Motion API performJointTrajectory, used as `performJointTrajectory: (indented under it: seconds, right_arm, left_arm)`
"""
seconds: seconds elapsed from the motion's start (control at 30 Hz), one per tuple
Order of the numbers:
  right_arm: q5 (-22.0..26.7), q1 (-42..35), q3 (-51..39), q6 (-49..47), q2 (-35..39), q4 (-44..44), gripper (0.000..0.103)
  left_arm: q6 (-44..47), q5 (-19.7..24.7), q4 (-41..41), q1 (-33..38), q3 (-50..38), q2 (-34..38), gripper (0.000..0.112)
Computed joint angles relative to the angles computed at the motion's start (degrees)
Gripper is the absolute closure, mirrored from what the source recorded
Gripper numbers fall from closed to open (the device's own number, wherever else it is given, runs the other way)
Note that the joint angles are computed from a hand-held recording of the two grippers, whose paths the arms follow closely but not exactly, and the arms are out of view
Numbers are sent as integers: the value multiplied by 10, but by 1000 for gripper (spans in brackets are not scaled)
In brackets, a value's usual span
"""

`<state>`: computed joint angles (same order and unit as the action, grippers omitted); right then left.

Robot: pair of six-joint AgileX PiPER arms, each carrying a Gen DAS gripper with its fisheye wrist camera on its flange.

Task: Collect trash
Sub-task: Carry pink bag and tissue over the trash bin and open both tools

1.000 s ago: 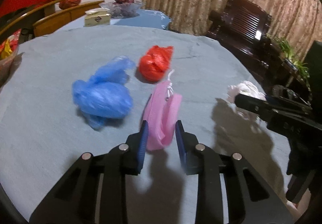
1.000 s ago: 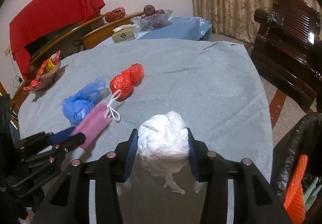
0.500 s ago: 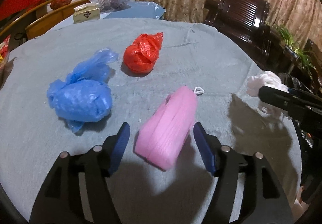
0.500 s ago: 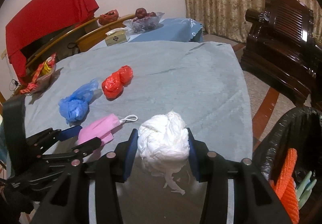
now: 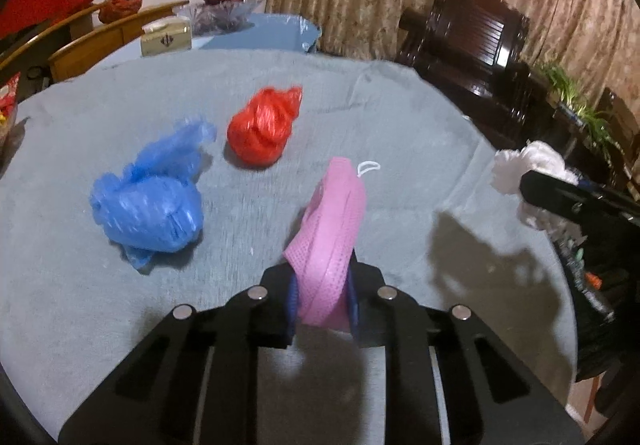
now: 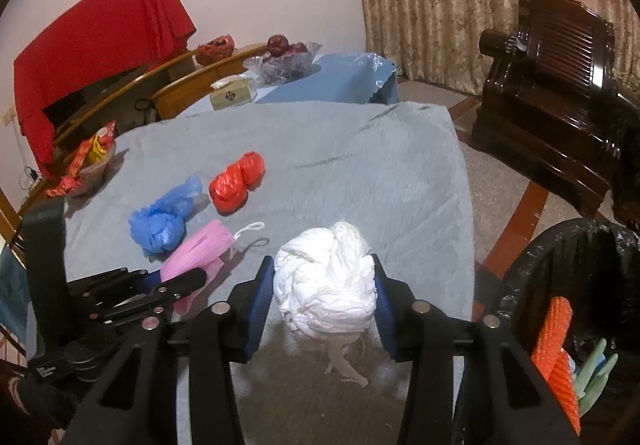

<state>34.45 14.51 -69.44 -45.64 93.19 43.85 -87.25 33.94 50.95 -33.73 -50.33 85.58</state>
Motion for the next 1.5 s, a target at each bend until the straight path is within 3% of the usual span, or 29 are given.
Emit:
performJointTrajectory:
  seconds: [0.3,0.77,1.17,1.5]
  right_arm:
    - [21,-28,7,-14,-42,18,58]
    - [82,-144,39,-61,-126,60,58]
    - [157,-321,56,-143,-154,93,58]
    - [186,-419,29,-185,-131,108,58]
  left_arm:
    - [14,80,-4,-59,-64,-21,94]
    - [44,128,1,-136,-176,12,94]
    - [88,109,-23,-180,-289,100,94]
    - [152,90,-59,-197,-395,181,94]
